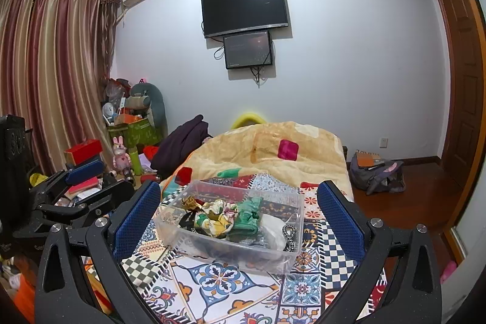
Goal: Organize soft objects
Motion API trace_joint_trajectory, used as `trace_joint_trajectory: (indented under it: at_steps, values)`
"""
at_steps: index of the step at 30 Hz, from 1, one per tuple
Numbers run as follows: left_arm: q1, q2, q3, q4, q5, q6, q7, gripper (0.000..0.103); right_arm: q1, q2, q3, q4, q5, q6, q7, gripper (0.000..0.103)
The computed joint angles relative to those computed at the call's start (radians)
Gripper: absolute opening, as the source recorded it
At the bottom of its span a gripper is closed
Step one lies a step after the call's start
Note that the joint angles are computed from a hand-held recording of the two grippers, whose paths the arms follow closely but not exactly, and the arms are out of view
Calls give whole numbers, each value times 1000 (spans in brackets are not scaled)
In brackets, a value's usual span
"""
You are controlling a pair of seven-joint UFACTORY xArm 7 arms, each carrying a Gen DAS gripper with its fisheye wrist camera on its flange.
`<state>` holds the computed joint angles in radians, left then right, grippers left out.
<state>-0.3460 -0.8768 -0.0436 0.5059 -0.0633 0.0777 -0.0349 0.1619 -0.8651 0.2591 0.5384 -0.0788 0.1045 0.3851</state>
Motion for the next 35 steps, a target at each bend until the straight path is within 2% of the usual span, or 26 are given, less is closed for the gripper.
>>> trace_joint_trajectory:
  at_steps: [35]
  values:
    - [-1,12,-1,10,-2,16,-8,103,-2,4,8,-3,-3,6,8,103]
